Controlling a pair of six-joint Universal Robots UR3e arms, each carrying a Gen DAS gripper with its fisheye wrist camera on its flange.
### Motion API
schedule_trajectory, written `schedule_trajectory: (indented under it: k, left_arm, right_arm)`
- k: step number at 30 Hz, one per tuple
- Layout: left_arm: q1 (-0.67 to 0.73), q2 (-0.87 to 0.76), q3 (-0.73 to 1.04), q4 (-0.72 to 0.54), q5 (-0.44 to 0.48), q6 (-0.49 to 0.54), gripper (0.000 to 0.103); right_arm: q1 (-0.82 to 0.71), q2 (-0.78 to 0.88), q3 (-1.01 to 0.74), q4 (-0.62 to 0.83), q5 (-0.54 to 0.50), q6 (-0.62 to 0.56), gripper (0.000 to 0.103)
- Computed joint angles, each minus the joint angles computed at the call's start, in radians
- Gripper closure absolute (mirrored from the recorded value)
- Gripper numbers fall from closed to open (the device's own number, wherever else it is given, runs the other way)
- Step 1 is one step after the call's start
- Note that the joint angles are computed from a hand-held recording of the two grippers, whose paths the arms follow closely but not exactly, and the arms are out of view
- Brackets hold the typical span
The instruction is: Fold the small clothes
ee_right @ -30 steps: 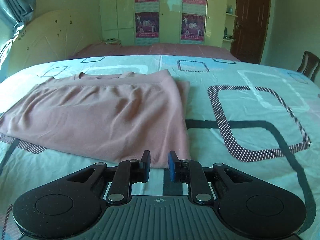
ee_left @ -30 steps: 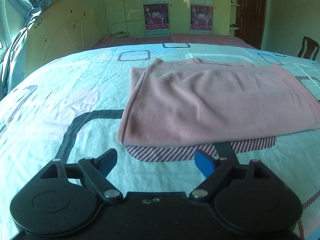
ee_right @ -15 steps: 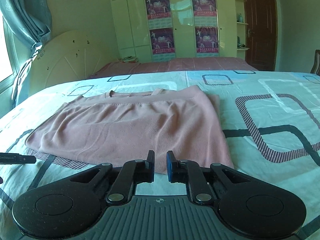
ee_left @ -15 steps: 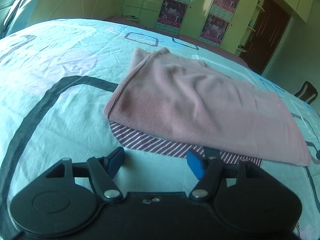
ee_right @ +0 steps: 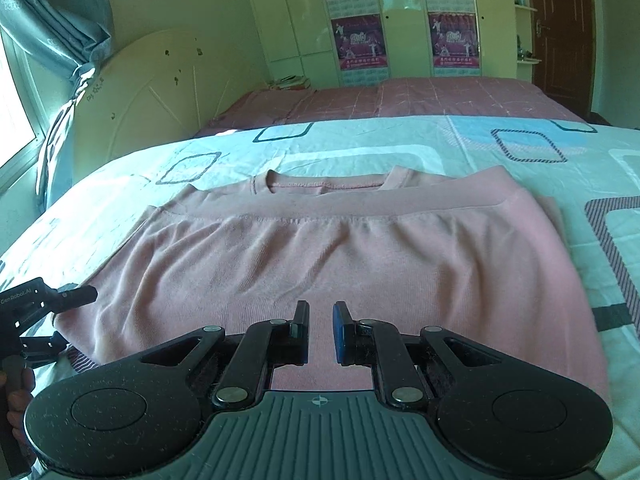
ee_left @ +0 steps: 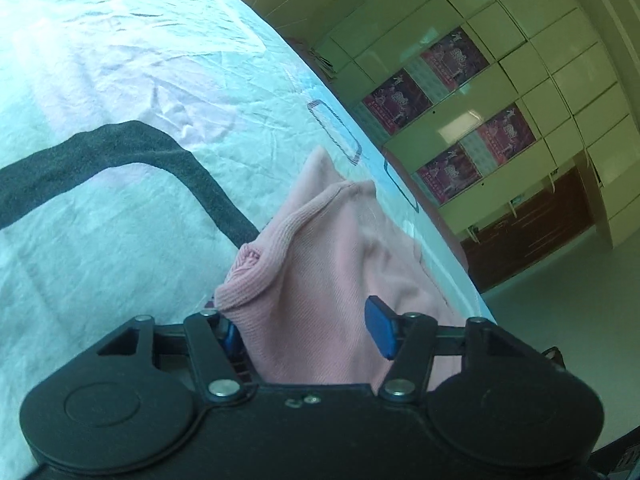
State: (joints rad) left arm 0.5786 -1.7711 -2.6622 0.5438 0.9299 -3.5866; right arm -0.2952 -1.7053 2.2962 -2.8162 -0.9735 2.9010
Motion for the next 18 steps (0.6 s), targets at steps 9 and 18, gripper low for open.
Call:
schedule_trajectory:
  k: [9, 18]
  left_arm:
    - [0.010, -0.155, 0.123, 0.007, -0.065, -0.041, 0.096]
    - [0.047, -0.217, 0.101, 0.081, -0.124, -0.015, 0.091]
  right_arm:
    - [0.138, 0.191, -0.113, -0.156, -0.065, 0.124, 0.103]
    - [0.226, 0.326, -0.212, -0.122, -0.176, 0.135, 0.103]
